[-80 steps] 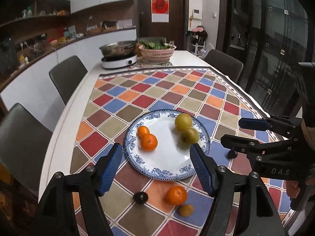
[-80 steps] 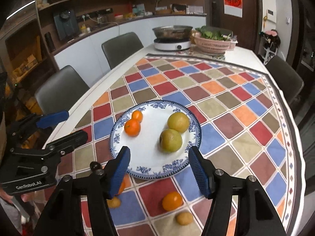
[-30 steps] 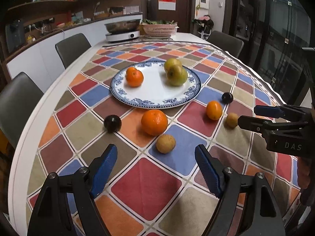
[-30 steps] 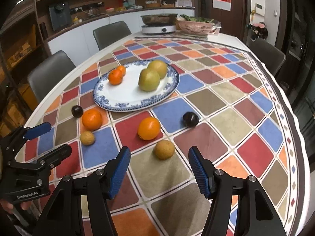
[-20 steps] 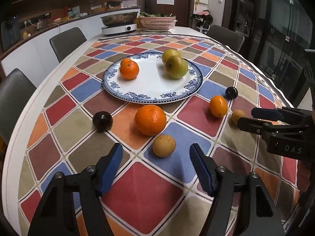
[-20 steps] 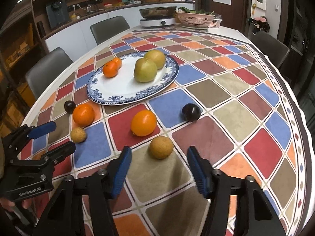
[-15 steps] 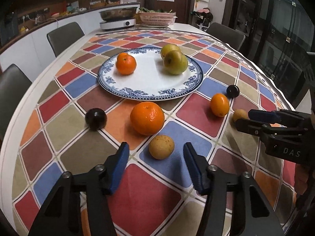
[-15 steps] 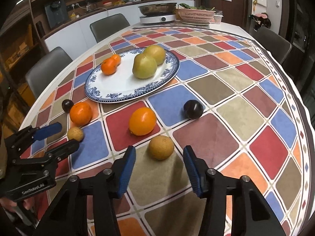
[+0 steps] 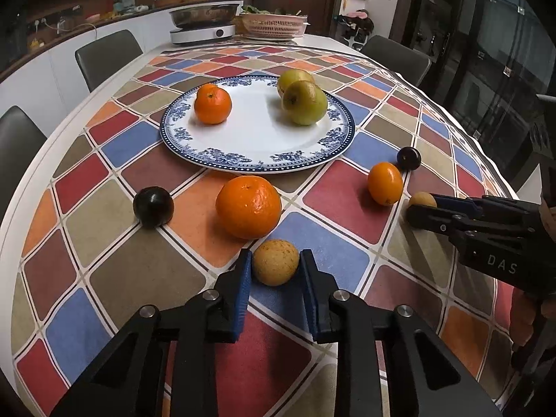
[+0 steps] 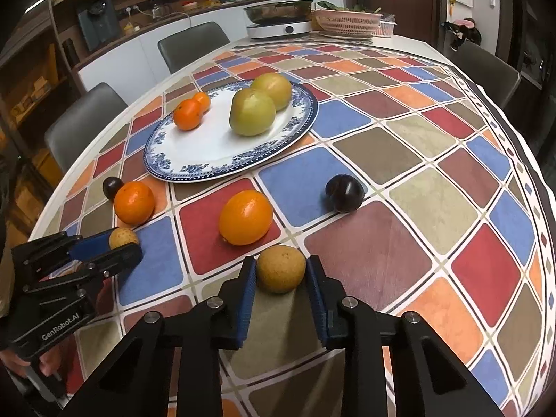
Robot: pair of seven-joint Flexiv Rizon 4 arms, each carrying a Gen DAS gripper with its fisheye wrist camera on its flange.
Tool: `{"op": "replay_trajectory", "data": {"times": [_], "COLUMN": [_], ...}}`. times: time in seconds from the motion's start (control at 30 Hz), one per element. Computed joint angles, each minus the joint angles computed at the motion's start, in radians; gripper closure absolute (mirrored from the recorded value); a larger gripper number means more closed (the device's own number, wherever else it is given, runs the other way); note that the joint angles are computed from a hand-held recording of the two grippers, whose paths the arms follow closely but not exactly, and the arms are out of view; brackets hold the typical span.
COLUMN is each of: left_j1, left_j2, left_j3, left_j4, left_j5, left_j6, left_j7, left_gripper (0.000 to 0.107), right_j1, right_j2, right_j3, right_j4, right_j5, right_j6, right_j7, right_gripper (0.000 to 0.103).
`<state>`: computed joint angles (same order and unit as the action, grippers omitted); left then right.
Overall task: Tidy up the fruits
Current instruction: 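Grasp the brown kiwi with the right tool while the left tool grasps another kiwi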
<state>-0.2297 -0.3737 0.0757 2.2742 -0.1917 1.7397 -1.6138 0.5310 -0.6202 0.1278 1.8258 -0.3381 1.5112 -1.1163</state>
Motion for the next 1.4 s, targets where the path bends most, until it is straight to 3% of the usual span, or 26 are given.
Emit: {"op": "replay_trajectory", "data": {"times": [0.87,0.93,1.23,1.4], "left_j1": [-0.069,-0.039,-0.019,0.094], "left_j2": [0.077,0.094,0.138,0.162], "left_j3": [0.054,0.024,0.021,-0.077], "left_j4": [0.031,0.037,0.026,0.025], "left_j5": [-0.012,-0.007,0.013,0.029], "left_j6": [0.048,0.048,0.029,0.027], "left_j7": [0.046,0.054,0.092,0.119], "left_gripper": [0.079,0.079,0.079,0.079], "right_j1": [-0.003,-0.015,-0.034,-0.029], "right_j2": [0.069,0.075,0.086,0.086], "right_j3": [0.024,0.042,0.087,0.091], "right_j4": [0.044,0.042,0.011,-0.020], "right_j5": [0.010,0.016,0.033,0.033], "right_j6": [0.054,0.055,0.046,0.036], "right_j7": [-0.013,-0.020,-0.050,-0.065], "right_gripper": [0.073,0.073,0.073,0.073]}}
